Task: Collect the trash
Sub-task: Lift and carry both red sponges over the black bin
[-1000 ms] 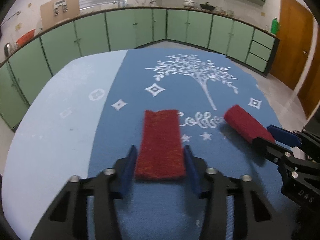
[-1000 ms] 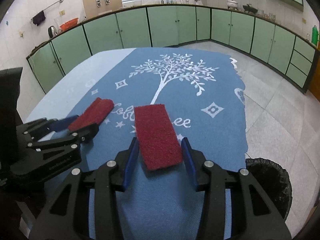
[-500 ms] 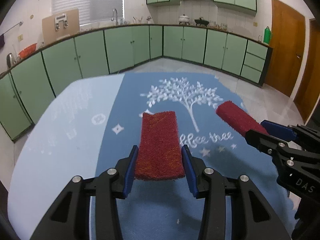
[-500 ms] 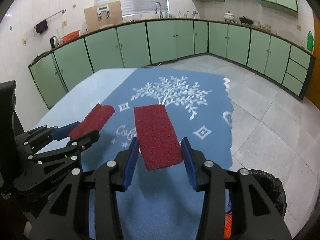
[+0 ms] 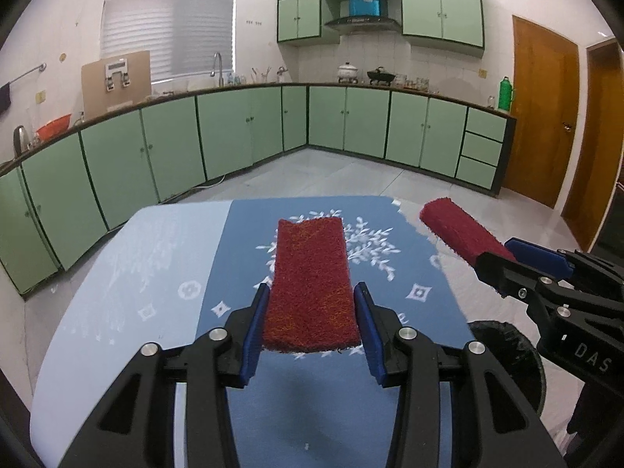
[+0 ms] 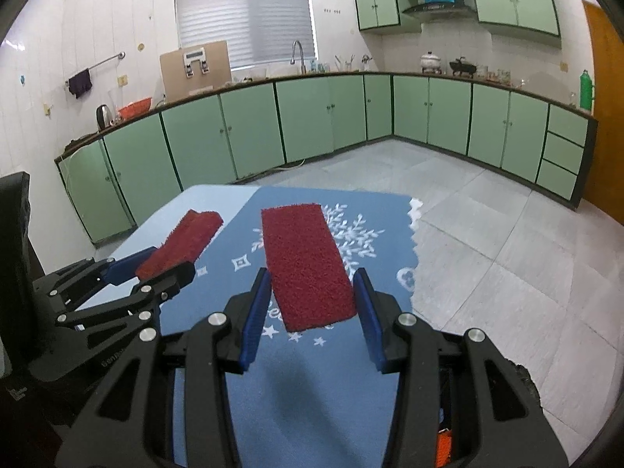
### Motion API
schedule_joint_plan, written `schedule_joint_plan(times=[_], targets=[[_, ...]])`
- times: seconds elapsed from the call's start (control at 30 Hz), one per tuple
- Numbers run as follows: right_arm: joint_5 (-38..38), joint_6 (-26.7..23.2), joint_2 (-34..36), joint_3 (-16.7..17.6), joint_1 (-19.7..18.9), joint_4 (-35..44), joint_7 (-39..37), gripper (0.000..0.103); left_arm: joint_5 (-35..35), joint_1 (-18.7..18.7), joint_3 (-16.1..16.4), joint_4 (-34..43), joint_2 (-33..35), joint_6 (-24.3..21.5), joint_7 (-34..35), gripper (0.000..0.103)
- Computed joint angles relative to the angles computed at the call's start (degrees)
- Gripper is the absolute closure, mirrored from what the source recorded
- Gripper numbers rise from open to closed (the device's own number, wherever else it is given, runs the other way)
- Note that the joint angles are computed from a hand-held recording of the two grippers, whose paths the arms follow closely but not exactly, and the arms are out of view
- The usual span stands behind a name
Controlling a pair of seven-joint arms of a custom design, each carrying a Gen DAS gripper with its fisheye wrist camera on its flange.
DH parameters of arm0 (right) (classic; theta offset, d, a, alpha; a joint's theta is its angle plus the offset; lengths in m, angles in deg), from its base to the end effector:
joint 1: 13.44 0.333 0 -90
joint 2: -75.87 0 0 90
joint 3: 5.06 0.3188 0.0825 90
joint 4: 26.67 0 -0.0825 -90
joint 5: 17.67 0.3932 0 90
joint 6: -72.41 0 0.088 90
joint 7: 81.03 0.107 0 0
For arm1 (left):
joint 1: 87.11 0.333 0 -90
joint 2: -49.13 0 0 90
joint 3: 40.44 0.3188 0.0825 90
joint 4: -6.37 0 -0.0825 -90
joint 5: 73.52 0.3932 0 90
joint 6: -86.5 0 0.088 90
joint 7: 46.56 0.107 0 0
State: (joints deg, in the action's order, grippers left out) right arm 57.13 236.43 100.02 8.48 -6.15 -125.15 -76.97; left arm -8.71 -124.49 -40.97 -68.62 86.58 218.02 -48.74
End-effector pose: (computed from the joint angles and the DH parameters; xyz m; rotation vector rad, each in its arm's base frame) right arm 0.6748 0.1785 0.3931 -1.9432 0.9796 -0.4287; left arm 0.6264 -0.4605 0.4012 -1.8086 1.3423 -0.7336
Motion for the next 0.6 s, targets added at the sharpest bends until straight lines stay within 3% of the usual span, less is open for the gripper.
schedule_joint_plan(times=[0.33, 0.6], targets=[[10.0, -2.1, -4.7, -2.2, -1.9, -3.2, -7.4, 0.061, 2.0, -2.2, 0.6, 4.7, 1.7, 0.3, 1.5, 0.06], [17.7, -2.5, -8.4, -6.2, -1.6, -6.9, -13.8, 0.061, -0.2, -4.2, 1.7, 15.4, 8.2, 1.6, 6.6, 0.06]])
